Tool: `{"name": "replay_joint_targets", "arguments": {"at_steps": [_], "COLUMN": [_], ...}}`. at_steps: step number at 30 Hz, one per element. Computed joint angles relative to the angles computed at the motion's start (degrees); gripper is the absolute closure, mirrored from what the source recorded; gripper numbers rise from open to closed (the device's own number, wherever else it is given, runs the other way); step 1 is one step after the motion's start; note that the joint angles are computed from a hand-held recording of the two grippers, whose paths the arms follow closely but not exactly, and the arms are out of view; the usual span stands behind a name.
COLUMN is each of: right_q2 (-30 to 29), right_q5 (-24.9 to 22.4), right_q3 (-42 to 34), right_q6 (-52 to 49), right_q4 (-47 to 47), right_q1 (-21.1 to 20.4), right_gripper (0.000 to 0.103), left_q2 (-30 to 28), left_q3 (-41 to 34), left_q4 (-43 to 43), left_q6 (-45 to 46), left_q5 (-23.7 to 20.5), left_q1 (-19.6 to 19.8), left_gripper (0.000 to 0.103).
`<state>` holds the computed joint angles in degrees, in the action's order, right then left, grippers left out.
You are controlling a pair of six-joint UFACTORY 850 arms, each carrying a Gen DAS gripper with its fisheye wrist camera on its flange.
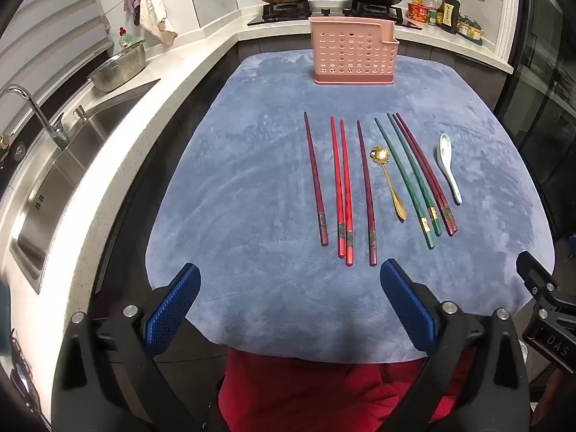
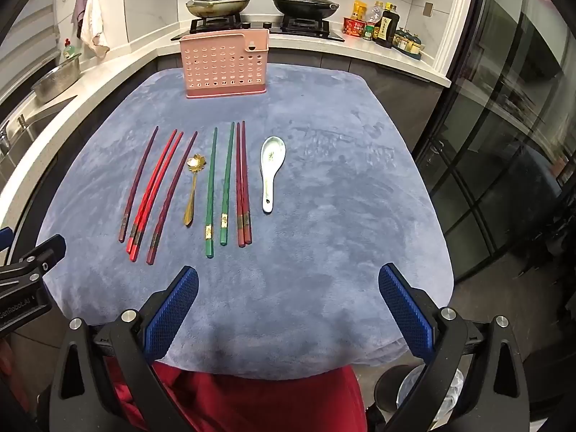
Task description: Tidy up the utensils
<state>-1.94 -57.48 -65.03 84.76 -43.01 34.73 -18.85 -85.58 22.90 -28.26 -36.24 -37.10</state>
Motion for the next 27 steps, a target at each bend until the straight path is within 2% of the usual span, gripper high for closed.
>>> {"name": "replay_joint_targets", "arguments": {"at_steps": [27], "right_q2": [-0.41], "right_q5": [-0.15], "right_q3": [-0.43], "right_q6": [-0.24], "right_q4": [0.08], "right_q1": [-0.02], "right_gripper": [0.007], "left_q2": [-0.16], "left_q3": [-0.19], "left_q4": [0.43], "left_q6": [-0.14], "left_q5": [-0.53], "left_q1": [-0.07], "left_gripper": [0.008]}}
